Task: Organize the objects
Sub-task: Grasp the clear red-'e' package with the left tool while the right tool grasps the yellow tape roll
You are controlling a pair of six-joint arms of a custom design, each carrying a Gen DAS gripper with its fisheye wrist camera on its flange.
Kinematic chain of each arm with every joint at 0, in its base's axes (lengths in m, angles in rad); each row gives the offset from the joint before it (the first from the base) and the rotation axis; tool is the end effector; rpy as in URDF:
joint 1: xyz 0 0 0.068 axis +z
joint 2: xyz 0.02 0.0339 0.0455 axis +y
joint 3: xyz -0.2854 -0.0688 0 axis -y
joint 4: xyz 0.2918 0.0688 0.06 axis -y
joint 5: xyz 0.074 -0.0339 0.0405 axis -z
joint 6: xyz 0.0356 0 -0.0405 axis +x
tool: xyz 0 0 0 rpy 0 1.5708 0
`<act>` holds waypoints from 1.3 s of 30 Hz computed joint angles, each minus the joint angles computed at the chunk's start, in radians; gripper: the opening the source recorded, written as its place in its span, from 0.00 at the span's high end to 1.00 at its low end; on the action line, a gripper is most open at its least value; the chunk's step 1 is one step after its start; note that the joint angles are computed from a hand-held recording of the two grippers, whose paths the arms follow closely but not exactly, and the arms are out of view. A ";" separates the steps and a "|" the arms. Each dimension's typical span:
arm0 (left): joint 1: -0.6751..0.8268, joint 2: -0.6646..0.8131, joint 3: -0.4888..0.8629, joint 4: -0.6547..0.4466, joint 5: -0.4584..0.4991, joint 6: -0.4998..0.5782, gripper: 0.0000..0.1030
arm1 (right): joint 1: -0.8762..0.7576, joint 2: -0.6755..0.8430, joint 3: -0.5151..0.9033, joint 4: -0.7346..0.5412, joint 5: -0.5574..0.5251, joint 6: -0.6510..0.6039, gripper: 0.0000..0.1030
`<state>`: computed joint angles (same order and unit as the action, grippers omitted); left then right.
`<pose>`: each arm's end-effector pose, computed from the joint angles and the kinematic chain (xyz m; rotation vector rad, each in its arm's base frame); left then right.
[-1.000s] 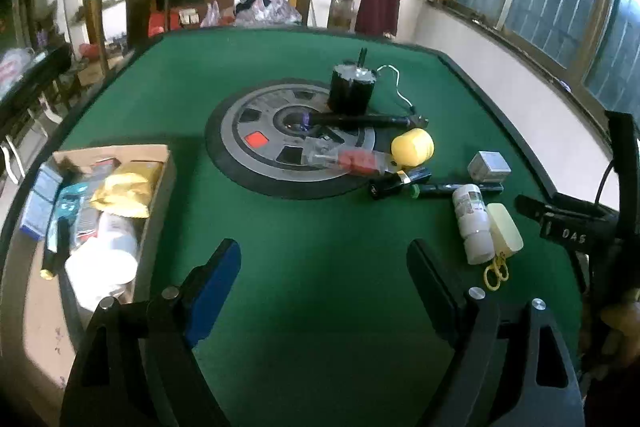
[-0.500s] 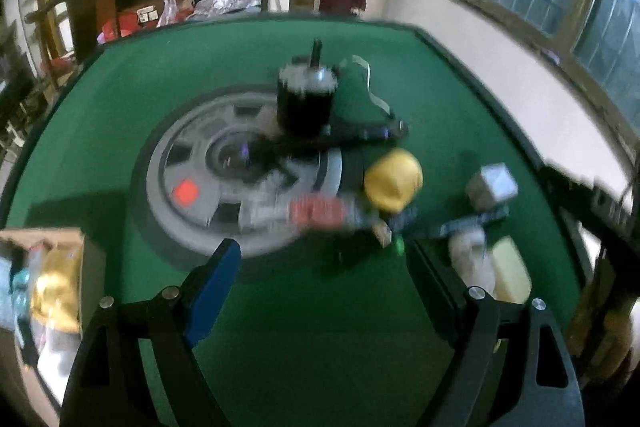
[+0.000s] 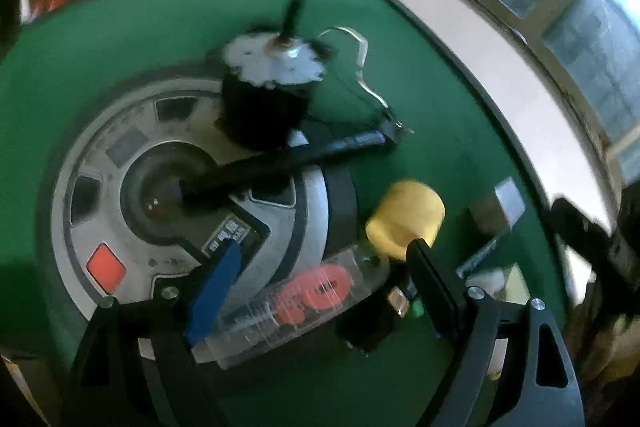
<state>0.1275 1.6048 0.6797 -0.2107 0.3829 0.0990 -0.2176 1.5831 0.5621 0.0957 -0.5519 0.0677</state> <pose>0.2976 0.0247 0.1047 0.0753 2.6366 -0.4417 0.2871 -0.0444 0.0981 0.1159 2.4019 0.6161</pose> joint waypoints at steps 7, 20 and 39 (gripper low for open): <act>-0.047 -0.217 -0.121 -0.203 -0.016 0.155 0.40 | -0.008 0.042 0.032 -0.037 -0.012 0.001 0.19; -0.059 -0.310 -0.197 -0.097 -0.167 0.037 0.62 | -0.002 0.017 0.012 -0.044 -0.010 -0.005 0.19; -0.037 -1.058 -0.469 -0.361 -0.227 -0.109 0.78 | 0.092 -0.107 -0.075 -0.001 -0.013 -0.088 0.19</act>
<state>0.0904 0.5471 0.2103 -0.5716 0.1557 -0.0103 -0.1258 1.4762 0.4868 0.0943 -0.5654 -0.0202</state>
